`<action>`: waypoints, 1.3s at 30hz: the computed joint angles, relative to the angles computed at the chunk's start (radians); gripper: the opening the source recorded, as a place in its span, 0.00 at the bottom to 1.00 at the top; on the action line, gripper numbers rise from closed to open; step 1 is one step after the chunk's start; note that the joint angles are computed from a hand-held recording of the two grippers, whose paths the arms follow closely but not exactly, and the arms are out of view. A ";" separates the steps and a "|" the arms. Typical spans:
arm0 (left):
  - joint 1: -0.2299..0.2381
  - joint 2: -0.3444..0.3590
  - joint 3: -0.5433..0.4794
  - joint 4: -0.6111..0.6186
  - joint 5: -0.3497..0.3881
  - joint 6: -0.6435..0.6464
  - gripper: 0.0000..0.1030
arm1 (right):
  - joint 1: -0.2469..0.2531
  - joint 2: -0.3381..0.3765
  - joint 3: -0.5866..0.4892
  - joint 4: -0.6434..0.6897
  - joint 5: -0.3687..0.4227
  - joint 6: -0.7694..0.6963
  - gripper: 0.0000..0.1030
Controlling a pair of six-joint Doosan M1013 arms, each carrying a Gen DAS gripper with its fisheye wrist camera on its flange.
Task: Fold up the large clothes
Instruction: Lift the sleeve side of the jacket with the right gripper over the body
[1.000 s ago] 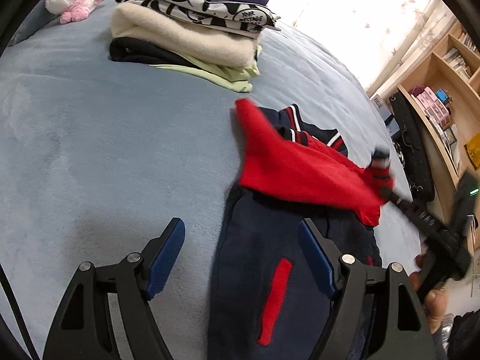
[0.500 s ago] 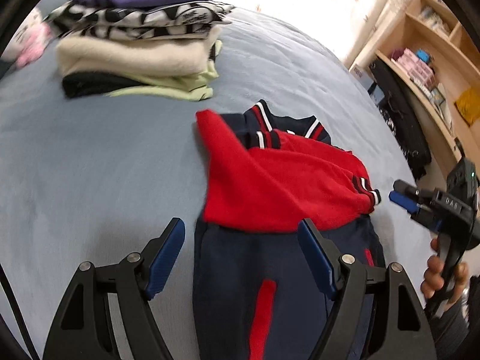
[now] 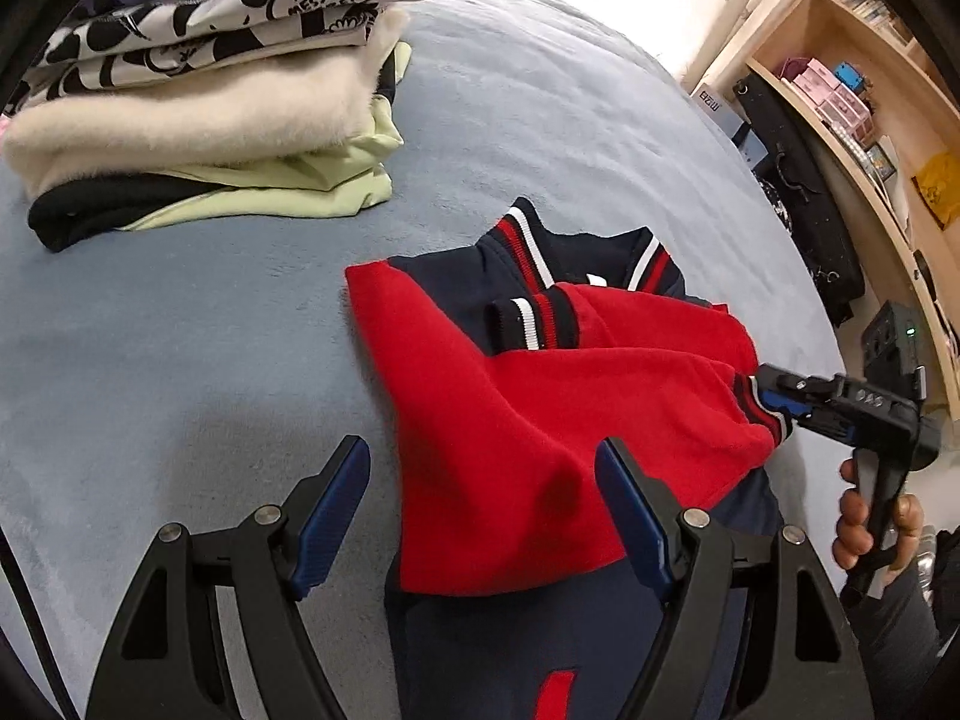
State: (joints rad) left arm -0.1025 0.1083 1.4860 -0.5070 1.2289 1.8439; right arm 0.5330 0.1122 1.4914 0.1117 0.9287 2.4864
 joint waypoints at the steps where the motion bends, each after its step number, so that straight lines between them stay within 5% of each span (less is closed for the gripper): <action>1: 0.001 0.003 -0.001 -0.006 0.001 -0.001 0.74 | -0.004 0.005 0.000 0.021 0.006 -0.023 0.42; 4: 0.001 0.012 -0.005 -0.015 0.007 -0.005 0.74 | -0.004 0.011 0.001 0.043 -0.004 -0.083 0.41; 8: -0.003 0.017 -0.010 -0.007 0.011 -0.002 0.74 | 0.051 0.032 -0.062 -0.130 0.072 -0.115 0.10; 13: -0.006 0.014 -0.007 -0.002 0.003 0.004 0.74 | 0.128 0.042 -0.129 -0.327 0.125 -0.152 0.06; 22: 0.008 0.012 0.004 -0.036 -0.014 -0.001 0.74 | 0.197 -0.020 -0.134 -0.437 -0.155 -0.227 0.06; 26: 0.018 0.010 0.011 -0.042 -0.028 -0.011 0.74 | 0.217 -0.040 -0.113 -0.589 -0.229 -0.123 0.06; 32: 0.006 0.017 0.017 -0.008 -0.044 -0.037 0.74 | 0.149 -0.010 -0.089 -0.548 -0.115 -0.016 0.06; 39: -0.071 0.016 0.026 0.247 -0.104 -0.116 0.71 | 0.079 0.045 -0.054 -0.411 0.069 0.018 0.10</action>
